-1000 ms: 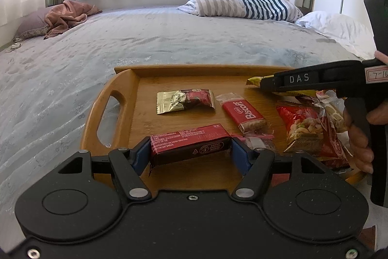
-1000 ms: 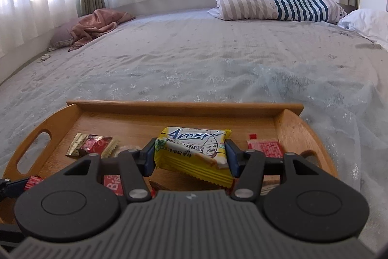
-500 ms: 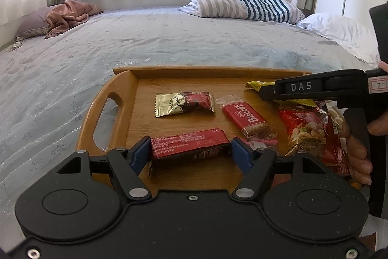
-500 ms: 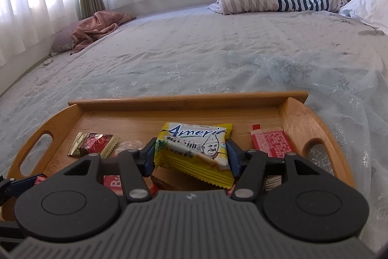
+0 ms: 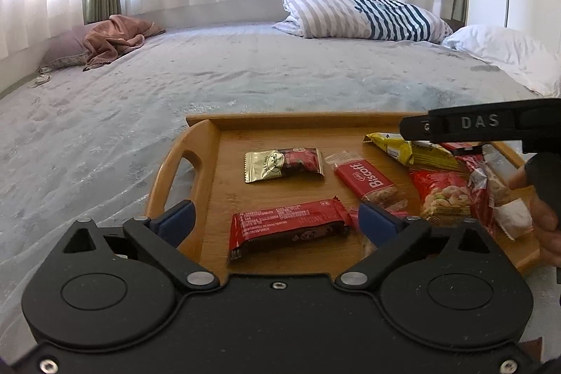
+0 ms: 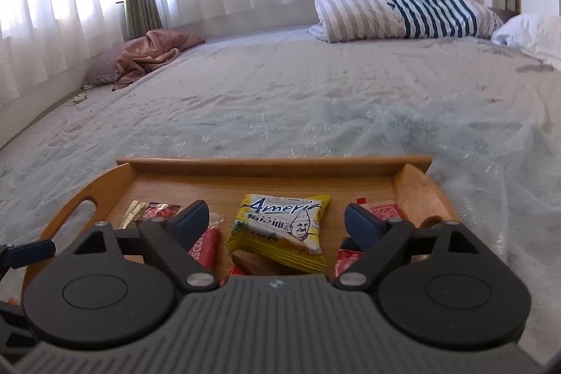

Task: Organize snacks
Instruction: 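Lower both snacks onto the tray and open both grippers, then move both grippers back to the remaining snacks beside the tray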

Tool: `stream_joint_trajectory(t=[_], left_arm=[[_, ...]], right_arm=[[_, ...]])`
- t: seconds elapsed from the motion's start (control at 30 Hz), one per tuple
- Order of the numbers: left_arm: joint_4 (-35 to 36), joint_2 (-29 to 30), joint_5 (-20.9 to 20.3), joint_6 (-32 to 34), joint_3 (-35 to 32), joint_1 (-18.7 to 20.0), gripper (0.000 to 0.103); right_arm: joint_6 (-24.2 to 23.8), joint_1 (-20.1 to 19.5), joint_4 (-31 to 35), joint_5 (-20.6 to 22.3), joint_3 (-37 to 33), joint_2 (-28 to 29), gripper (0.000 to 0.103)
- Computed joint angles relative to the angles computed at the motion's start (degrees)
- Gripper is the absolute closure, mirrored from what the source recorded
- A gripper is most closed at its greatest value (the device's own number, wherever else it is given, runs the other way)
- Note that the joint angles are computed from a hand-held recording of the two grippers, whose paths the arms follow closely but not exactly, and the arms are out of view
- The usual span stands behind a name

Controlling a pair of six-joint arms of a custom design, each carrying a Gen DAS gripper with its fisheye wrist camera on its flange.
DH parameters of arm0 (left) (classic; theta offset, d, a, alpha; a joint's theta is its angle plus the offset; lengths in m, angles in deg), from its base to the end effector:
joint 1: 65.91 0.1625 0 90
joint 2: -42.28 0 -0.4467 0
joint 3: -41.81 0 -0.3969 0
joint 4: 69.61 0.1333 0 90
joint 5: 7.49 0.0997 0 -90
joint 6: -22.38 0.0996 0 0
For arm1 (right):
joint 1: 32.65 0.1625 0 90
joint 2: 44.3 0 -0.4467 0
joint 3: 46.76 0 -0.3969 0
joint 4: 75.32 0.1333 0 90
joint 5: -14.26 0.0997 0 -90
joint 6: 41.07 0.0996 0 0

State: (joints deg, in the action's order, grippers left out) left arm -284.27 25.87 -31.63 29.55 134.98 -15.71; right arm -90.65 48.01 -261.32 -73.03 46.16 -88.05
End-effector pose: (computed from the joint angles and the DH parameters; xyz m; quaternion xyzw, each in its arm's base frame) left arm -0.2224 -0.6171 -0.0510 0.1033 0.7915 -0.4666 0.3811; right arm 0.0188 -0.7358 0.1757 0.3244 -0.8582 0.3566 0.1765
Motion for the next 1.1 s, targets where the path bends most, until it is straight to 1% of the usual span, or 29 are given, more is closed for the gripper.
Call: stream_joint_trajectory(t=[0.13, 0.23, 0.33, 0.43, 0.57, 0.73, 0.9, 1.03, 1.1], left_arm=[[2.0, -1.1, 1.0, -3.1, 2.3, -1.3, 0.003], [1.1, -1.4, 1.5, -2.8, 3.8, -2.3, 0.002], [1.3, -2.1, 1.4, -4.6, 5.8, -3.4, 0.002], [2.3, -3.0, 1.2, -7.2, 8.0, -4.5, 0.002], [1.5, -3.3, 1.2, -9.2, 10.5, -6.2, 0.002], [3.2, -4.5, 0.0, -14.0, 14.1, -7.9, 0.002], [3.8, -4.3, 0.7, -16.4, 16.3, -9.9, 0.002], [5.8, -4.7, 0.4, -22.3, 18.6, -11.5, 0.002], [6.3, -4.9, -0.1, -23.7, 19.6, -12.1, 0.002]], right_arm=[[-3.4, -0.5, -2.1, 1.4, 3.7, -2.4, 0.007], [-5.5, -0.8, -4.1, 2.1, 6.4, -4.0, 0.007], [-6.8, -1.5, -5.0, 3.6, 8.9, -5.7, 0.007], [-6.6, -2.4, -4.8, 5.2, 11.1, -7.7, 0.006], [-5.7, -4.0, -4.3, 7.7, 14.1, -10.3, 0.006], [-7.4, -6.3, -5.2, 10.6, 18.0, -13.3, 0.006], [-9.2, -8.1, -4.9, 12.0, 20.7, -15.7, 0.005], [-10.2, -9.6, -5.4, 12.7, 22.4, -16.9, 0.005], [-10.5, -10.3, -5.5, 12.8, 23.1, -17.3, 0.005]])
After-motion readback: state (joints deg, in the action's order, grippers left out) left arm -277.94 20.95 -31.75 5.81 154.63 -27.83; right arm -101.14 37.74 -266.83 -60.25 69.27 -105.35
